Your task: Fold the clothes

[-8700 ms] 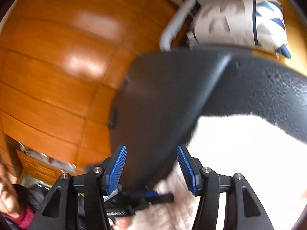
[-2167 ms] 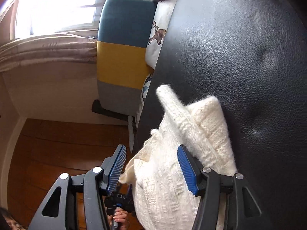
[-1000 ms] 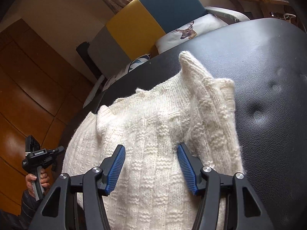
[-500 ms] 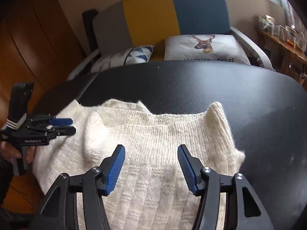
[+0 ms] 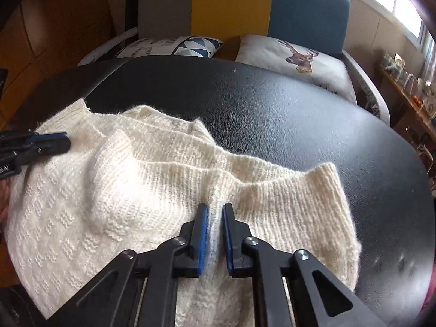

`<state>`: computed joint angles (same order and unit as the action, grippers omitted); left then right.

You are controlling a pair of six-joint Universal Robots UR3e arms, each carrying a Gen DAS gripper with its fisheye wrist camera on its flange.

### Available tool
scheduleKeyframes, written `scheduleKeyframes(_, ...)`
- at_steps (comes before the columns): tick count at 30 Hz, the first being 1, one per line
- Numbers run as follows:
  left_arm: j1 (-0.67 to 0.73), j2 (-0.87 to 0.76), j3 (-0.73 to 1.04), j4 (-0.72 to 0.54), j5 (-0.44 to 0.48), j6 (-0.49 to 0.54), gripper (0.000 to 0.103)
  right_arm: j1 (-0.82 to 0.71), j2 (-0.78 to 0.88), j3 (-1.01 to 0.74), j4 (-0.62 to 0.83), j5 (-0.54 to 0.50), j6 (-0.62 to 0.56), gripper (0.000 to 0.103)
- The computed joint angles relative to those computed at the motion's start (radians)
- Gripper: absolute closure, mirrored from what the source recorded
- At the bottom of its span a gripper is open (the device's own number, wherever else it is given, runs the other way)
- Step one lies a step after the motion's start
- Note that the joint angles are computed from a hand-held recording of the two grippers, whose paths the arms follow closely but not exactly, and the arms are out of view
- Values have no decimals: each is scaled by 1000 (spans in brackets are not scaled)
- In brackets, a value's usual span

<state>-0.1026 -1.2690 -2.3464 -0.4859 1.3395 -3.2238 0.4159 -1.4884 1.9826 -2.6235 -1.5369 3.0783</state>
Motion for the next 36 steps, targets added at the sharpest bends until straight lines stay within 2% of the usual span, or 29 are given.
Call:
scheduleKeyframes(4, 54, 91, -17, 91, -84, -58, 97, -30, -25, 3, -75, -12, 59, 97)
scheduleKeyframes(7, 5, -10, 32, 212, 12, -88, 98, -45, 14, 31, -145, -37, 110, 97)
scheduleKeyframes(10, -21, -156, 63, 281, 86, -111, 97, -51, 79, 63, -221, -55, 147, 97)
scheduleKeyframes(12, 3, -219, 49, 286, 58, -123, 97, -54, 112, 100, -295, -57, 175, 96)
scheduleKeyframes(14, 15, -269, 40, 298, 43, -134, 96, -56, 106, 114, -311, -56, 198, 96)
scheduleKeyframes(18, -33, -251, 29, 302, 90, -117, 94, -77, 17, 242, -326, -17, 158, 96)
scheduleKeyframes(22, -37, -138, -76, 285, 41, -101, 94, -104, -145, 418, -332, 30, 141, 96)
scheduleKeyframes(26, -39, 5, -149, 213, -9, -117, 93, -146, -227, 467, -288, 88, 121, 91)
scheduleKeyframes(28, 16, 114, -157, 105, -76, -103, 92, -176, -288, 461, -223, 127, 127, 86)
scheduleKeyframes(30, 70, 229, -157, -7, -120, -79, 87, -176, -347, 461, -214, 124, 138, 85)
scheduleKeyframes(31, 87, 288, -155, -40, -101, -61, 85, -167, -366, 460, -223, 117, 144, 82)
scheduleKeyframes(33, 136, 402, -148, -114, -75, -14, 73, -137, -361, 443, -233, 115, 153, 80)
scheduleKeyframes(36, 242, 479, -132, -218, -63, 74, 66, -77, -293, 394, -228, 116, 164, 80)
